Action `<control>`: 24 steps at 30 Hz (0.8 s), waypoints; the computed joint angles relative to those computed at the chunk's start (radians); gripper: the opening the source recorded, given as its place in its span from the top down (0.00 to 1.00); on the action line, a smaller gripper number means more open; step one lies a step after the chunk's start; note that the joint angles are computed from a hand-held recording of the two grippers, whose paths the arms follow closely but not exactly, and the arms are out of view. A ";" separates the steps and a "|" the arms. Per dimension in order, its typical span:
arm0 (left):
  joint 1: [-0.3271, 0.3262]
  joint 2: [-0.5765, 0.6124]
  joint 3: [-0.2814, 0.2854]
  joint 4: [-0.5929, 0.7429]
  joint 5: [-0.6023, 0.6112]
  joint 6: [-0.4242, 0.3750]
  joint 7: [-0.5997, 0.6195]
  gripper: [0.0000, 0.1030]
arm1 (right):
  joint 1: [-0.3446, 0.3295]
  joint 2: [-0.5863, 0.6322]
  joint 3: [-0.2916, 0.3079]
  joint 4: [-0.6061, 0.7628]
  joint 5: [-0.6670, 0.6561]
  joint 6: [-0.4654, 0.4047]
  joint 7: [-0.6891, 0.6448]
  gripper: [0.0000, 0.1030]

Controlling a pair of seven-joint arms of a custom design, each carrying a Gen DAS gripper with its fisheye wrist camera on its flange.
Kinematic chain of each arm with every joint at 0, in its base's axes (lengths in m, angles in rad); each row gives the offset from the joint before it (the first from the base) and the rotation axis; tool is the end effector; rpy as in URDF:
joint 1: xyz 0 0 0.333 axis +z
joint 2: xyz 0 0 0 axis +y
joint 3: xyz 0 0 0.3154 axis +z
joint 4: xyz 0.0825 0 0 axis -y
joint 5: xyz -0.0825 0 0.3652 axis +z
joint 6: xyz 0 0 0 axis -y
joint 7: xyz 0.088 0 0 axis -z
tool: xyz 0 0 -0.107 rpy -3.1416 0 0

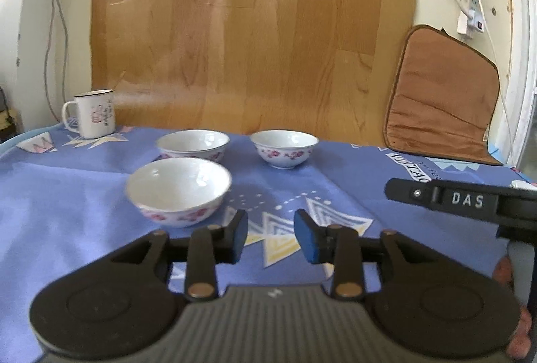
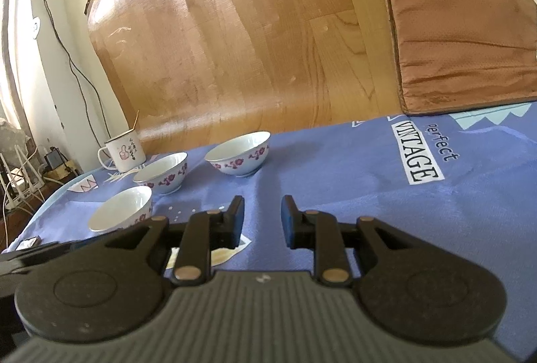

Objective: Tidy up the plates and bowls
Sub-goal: 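Move both tools toward the red-flowered bowls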

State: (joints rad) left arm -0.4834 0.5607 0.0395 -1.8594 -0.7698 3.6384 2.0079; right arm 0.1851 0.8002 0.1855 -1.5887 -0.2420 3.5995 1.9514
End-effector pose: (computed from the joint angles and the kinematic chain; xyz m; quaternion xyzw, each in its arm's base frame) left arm 0.6189 -0.2003 0.3604 -0.6012 0.5932 -0.4043 0.3511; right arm 0.6772 0.2525 0.3357 -0.6153 0.5380 -0.2113 0.5360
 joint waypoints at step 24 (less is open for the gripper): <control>0.353 -0.052 -0.157 -0.100 0.279 -0.009 -0.416 0.68 | -0.280 0.135 0.513 0.290 -0.017 -0.599 -0.191 0.73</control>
State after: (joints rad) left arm -0.1301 0.5087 -0.1175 -1.9591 -0.4908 3.6293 1.5923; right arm -0.0948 0.9347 0.6989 -1.2989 -0.2595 3.0010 1.7602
